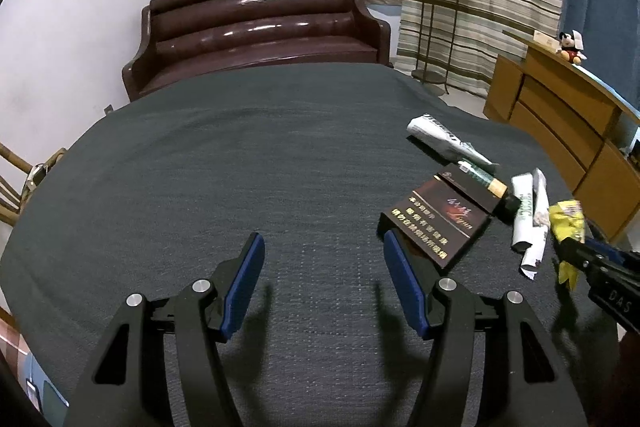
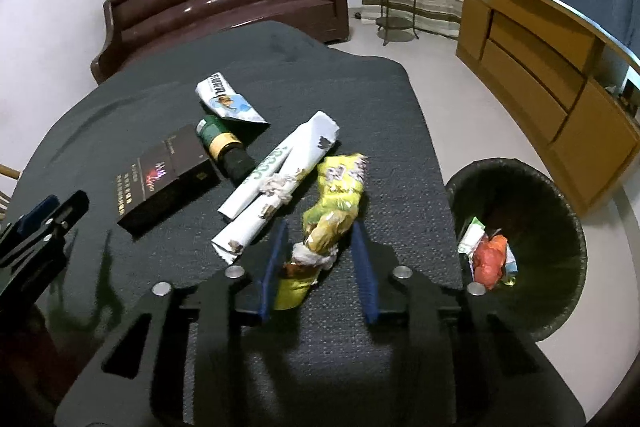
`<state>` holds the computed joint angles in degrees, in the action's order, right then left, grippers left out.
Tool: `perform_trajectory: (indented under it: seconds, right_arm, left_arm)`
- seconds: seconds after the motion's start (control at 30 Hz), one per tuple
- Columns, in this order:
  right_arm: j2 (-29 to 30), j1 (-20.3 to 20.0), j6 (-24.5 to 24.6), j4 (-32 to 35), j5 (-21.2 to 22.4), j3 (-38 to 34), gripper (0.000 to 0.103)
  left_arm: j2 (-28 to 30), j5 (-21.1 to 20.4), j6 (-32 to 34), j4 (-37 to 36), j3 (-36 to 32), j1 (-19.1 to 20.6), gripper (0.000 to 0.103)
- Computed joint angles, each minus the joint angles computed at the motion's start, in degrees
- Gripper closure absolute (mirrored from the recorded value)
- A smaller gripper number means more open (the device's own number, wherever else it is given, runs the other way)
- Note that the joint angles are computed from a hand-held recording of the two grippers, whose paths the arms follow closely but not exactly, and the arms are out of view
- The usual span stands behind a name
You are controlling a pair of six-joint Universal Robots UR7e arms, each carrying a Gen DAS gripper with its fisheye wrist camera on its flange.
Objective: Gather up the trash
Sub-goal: 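Grasp the yellow snack wrapper with the right tool, then grasp the dark brown cigarette box with the left tool while the right tool holds the wrapper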
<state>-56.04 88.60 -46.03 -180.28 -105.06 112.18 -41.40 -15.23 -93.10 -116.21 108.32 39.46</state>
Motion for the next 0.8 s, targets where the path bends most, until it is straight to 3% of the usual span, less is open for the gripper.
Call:
perform_trajectory:
  seconds: [0.2, 0.27, 0.43, 0.67, 0.8]
  right_arm:
    - [-0.6, 0.0, -0.4, 0.6, 0.8, 0.2, 0.086]
    - [-0.9, -0.1, -0.4, 0.8, 1.3, 0.2, 0.086]
    - [-1.7, -0.7, 0.1, 2.3, 2.8, -0.3, 0.086]
    - [-2.2, -1.6, 0.9, 4.6, 4.3, -1.7, 0.086]
    - [-2.1, -1.9, 1.1, 6.0, 4.8, -2.3, 0.086]
  left_arm:
    - [1.3, 0.0, 6.2, -6.2, -0.3, -0.1, 0.04]
    - [2.3, -0.4, 12.4, -12.1, -0.5, 0.2, 0.038]
    - [4.5, -0.7, 20.5, -16.2, -2.7, 0.7, 0.033]
    - [6.8, -2.8, 37.6, -30.0, -4.0, 1.9, 0.033]
    - [7.4, -4.1, 41.9, -31.7, -5.4, 2.9, 0.032]
